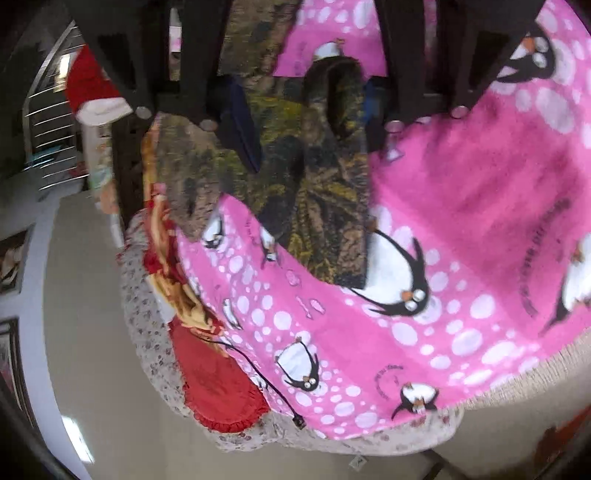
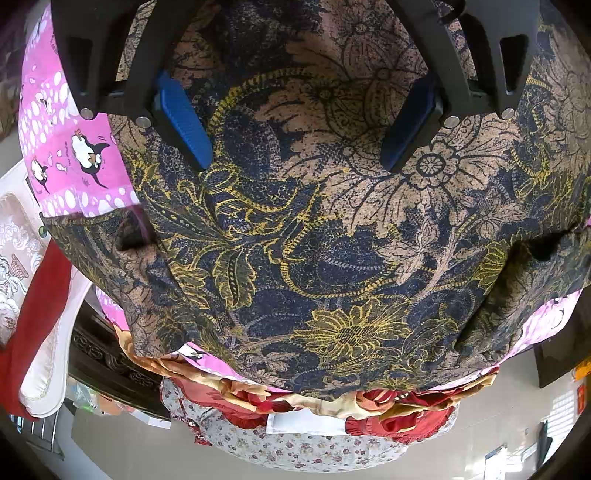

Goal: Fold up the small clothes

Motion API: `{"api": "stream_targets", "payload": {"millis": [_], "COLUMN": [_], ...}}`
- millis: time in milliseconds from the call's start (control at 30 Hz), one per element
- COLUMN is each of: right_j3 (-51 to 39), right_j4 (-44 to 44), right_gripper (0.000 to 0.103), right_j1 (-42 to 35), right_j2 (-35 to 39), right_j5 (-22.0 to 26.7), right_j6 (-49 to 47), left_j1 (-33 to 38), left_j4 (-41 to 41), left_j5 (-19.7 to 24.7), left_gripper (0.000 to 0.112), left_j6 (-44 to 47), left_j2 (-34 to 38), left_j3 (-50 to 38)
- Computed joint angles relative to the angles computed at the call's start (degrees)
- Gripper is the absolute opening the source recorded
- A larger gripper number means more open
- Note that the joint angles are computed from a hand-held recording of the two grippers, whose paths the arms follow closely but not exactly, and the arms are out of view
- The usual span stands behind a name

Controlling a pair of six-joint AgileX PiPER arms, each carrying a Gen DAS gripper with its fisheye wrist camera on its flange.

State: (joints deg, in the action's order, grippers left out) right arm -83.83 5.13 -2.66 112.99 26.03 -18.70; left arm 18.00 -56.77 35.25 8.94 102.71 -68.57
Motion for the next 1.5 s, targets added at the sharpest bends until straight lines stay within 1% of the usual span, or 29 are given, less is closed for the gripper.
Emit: {"api": "stream_targets", "payload": {"millis": [33,67,100,133,167,267,400,500,567,600,667,700,767,833,933,1000,1033,1067,1100,1133,1167,1233,1267,1300,1333,1367,1400,1433,1500], "right_j3": [0.0,0.0,0.0,0.0,0.0,-0.1,-0.1,-0.1,-0.1,-0.2,-0.3,-0.6,-1.6,-3.3,-3.4,-3.5,-4.0,-5.1,-7.7,-10.7,-13.0,-15.5,-16.5,-18.2,-20.6,-23.2,-26.1,-27.9,-29.8], "right_j4": [0.0,0.0,-0.1,0.1,0.3,0.2,0.1,-0.1,0.1,0.2,0.6,1.1,2.6,5.2,6.0,4.6,4.2,4.5,5.1,5.2,5.1,6.0,7.8,11.0,15.1,19.4,24.3,27.5,32.4], "right_gripper": [0.09,0.09,0.09,0.09,0.09,0.09,0.09,0.09,0.091,0.091,0.092,0.092,0.094,0.095,0.095,0.095,0.095,0.094,0.092,0.085,0.081,0.081,0.081,0.081,0.081,0.081,0.081,0.081,0.081], "right_j1": [0.0,0.0,0.0,0.0,-0.1,-0.1,-0.1,0.0,0.0,0.0,-0.1,-0.2,-0.7,-1.5,-1.7,-1.3,-1.2,-1.3,-1.5,-1.6,-1.7,-1.7,-2.0,-2.3,-2.7,-3.2,-3.6,-3.5,-2.2], "right_j2": [0.0,0.0,0.0,0.0,0.0,0.0,0.0,0.1,0.0,0.1,0.2,0.3,0.9,1.8,1.9,1.8,1.7,1.9,2.5,3.2,3.5,2.5,2.0,2.0,2.7,3.8,5.4,6.7,8.9], "right_j5": [0.0,0.0,0.0,0.1,0.1,0.1,0.1,-0.1,0.1,0.2,0.5,0.8,2.2,4.3,4.8,5.0,6.0,7.6,11.4,15.3,17.7,18.2,18.1,18.9,20.9,23.5,26.9,28.8,30.9], "right_j6": [0.0,0.0,0.0,-0.1,-0.2,-0.2,-0.1,0.1,-0.1,-0.1,-0.5,-0.8,-1.8,-3.3,-3.8,-2.7,-2.5,-3.2,-5.0,-6.6,-7.5,-8.4,-9.6,-12.0,-15.0,-18.2,-21.6,-24.0,-29.2], "left_j1": [-0.7,-1.0,-1.0,-0.8,-0.7,0.6,5.3,9.0,8.5,8.0,6.6,5.8,1.8,-3.6,-15.0,-21.5,-24.5,-27.3,-30.0,-31.8,-33.2,-34.9,-35.2,-35.1,-34.9,-34.9,-35.1,-35.4,-37.1], "left_j4": [4.4,8.7,10.8,10.5,12.3,21.9,36.3,41.1,47.7,49.3,50.0,48.3,46.3,46.0,49.6,49.0,48.8,49.1,49.5,49.7,50.4,51.3,50.9,49.2,45.8,42.7,41.8,42.0,48.5], "left_j5": [-0.3,-0.5,-0.7,-1.3,-2.5,-3.6,-1.8,1.7,4.3,5.0,5.8,5.8,5.1,3.9,1.0,-1.2,-2.3,-2.7,-3.5,-4.0,-3.7,-2.2,-1.5,-1.3,-3.4,-6.9,-8.4,-10.0,-13.9], "left_gripper": [0.022,0.005,0.005,0.005,0.005,0.004,0.005,0.005,0.005,0.005,0.005,0.005,0.005,0.005,0.005,0.005,0.005,0.005,0.005,0.005,0.006,0.008,0.012,0.018,0.023,0.032,0.045,0.05,0.058], "left_j6": [-3.2,-6.0,-7.2,-6.5,-7.5,-14.7,-25.3,-27.9,-32.1,-33.1,-33.3,-31.9,-30.5,-30.0,-32.9,-33.7,-34.5,-35.6,-36.8,-37.5,-38.6,-40.4,-40.6,-39.9,-37.5,-34.7,-33.6,-33.0,-37.1], "left_j2": [-0.1,-0.2,-0.9,-2.2,-4.4,-11.0,-18.3,-19.5,-18.6,-18.0,-17.1,-16.9,-15.8,-14.6,-10.3,-5.3,-2.9,0.3,3.2,6.1,9.3,14.4,15.8,16.6,15.8,13.7,12.4,10.5,5.9], "left_j3": [-0.7,-1.0,-0.7,0.4,1.5,1.0,-4.5,-11.6,-17.2,-19.2,-21.9,-22.4,-22.9,-22.5,-21.9,-22.0,-21.7,-22.9,-23.7,-25.1,-26.9,-29.8,-29.8,-29.2,-26.3,-22.0,-20.0,-17.1,-10.0]}}
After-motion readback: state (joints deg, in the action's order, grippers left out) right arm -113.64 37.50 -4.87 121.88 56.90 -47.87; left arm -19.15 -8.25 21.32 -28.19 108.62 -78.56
